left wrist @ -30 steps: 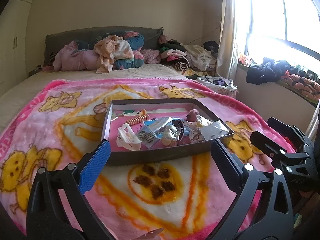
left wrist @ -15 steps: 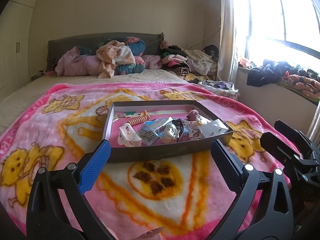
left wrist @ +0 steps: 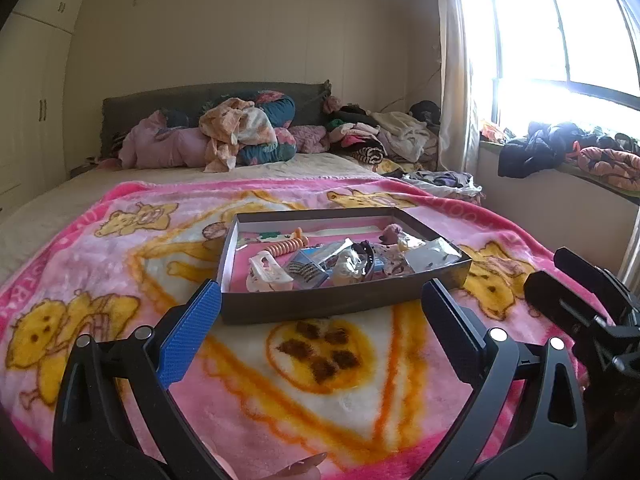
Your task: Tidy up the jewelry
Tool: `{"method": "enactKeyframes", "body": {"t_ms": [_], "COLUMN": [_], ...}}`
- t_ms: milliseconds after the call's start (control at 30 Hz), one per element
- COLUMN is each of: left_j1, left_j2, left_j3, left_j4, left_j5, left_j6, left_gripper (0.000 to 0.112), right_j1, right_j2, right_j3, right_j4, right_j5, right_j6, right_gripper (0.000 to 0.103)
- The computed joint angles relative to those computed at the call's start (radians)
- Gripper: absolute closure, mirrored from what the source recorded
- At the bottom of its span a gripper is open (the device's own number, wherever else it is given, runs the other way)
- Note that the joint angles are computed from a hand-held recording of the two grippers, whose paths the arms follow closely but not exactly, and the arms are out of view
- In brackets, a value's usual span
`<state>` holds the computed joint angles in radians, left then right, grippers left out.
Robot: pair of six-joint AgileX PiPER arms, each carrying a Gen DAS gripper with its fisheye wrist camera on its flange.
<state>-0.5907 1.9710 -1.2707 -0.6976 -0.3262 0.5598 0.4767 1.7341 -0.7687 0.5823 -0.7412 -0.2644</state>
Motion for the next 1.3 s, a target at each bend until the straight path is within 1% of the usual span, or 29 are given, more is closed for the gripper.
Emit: {"method": "enactKeyframes", "body": {"t_ms": [167,300,367,633,1300], "left_j1": [-0.003,0.0,0.002,0.005,0.008], "left_j2": [0.009,0.008,0.009,0.006,0.005], "left_j3": [-0.001,0.003,0.002,0.005,0.005], "left_j4": [-0.028,-0.031,-0.035,-0.037,-0.026], "left_j5": [-0.011,-0.011,-0.011,-0.01,-0.005], "left_j6": [0.019,0.012,0.012,0.01,-0.001], "left_gripper": [0.021,0.021,0.021,0.021,0.021], "right_j1": [0.011,0.008,0.015,0.006,-0.001], "right_j2": [0.013,0.016,0.017,0.018,0.022], "right_j3": [-0.008,-0.017,-0.017,-0.01,-0.01], "right_j4": [0.057,0.103,0.136,0.12,0.104], "right_j5": [-0.018,-0.014,-0.029,-0.029,-0.017], "right_j6": [-0.038,-0.054,-0.073,-0.05,-0.054], "right_gripper": [0.007,0.007,0.007,0.006,0.006]}}
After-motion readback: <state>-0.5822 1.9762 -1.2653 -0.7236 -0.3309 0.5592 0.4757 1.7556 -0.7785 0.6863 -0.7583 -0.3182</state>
